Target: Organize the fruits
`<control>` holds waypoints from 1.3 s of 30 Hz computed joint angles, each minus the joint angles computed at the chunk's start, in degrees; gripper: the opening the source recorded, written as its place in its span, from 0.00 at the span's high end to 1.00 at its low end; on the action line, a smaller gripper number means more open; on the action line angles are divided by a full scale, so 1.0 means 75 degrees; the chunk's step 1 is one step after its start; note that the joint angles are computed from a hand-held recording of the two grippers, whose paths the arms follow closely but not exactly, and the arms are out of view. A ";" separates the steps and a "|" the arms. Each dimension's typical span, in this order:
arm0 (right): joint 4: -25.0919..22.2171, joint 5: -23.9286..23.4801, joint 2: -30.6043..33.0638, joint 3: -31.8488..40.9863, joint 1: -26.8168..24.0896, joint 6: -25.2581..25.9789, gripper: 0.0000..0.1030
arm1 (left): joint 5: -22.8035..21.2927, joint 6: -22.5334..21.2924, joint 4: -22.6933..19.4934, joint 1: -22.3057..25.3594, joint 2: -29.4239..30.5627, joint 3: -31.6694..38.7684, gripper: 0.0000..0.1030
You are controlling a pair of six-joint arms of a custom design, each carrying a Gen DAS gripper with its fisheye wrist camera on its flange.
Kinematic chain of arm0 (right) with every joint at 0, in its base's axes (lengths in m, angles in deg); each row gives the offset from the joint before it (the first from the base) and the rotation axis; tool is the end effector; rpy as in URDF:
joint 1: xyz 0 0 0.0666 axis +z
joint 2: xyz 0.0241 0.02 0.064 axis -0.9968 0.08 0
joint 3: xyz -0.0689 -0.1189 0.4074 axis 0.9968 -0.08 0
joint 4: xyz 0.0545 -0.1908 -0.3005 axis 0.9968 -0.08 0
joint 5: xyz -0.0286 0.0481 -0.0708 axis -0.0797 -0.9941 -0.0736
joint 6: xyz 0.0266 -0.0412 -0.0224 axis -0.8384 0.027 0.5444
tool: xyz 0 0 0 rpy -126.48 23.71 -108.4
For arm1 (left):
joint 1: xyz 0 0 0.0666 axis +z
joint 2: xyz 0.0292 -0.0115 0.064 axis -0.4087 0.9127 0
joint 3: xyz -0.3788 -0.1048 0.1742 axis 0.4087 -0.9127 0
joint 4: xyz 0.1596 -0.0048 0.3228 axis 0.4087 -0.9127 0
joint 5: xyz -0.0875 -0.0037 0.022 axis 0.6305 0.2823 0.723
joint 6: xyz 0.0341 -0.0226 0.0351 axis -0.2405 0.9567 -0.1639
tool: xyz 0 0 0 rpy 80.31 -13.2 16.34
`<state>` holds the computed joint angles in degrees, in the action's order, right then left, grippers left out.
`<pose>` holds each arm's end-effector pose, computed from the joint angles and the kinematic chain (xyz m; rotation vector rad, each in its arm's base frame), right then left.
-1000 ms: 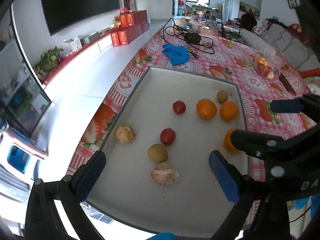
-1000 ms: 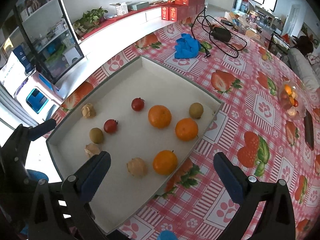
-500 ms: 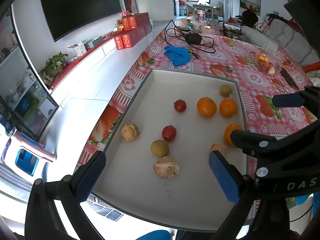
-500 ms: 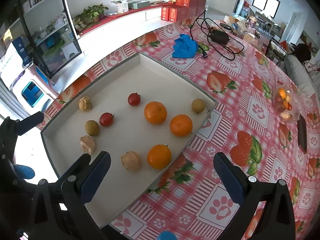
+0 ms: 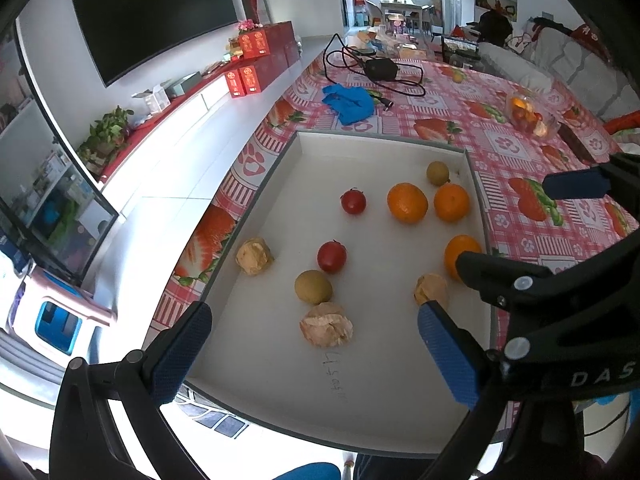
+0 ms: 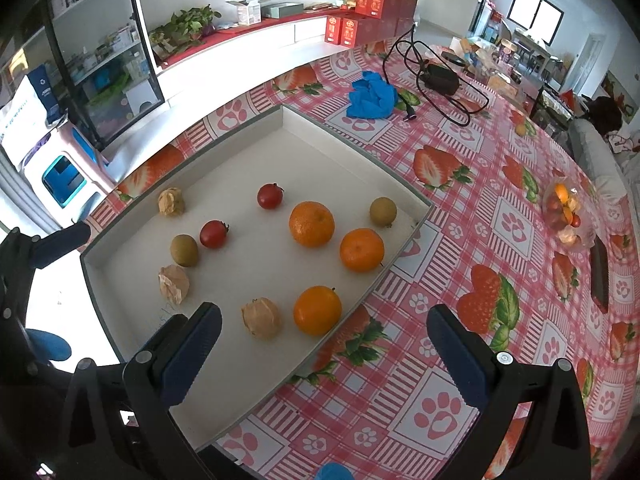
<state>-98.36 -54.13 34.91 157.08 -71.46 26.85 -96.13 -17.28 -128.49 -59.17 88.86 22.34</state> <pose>0.5420 0.1324 0.4416 -0.3803 2.6227 -0.0024 0.4957 -0.3336 0.4274 0.2830 2.4906 0.0899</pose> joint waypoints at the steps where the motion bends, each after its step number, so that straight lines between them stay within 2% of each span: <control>1: -0.0006 -0.0009 0.0002 0.0006 -0.0004 0.0001 0.00 | 0.0000 -0.0006 -0.0014 -0.0002 0.0010 0.0016 0.00; 39: 0.0013 -0.0051 -0.0015 -0.0094 0.0097 0.0116 0.00 | -0.0072 -0.0068 -0.0084 -0.0066 0.0011 -0.0098 0.00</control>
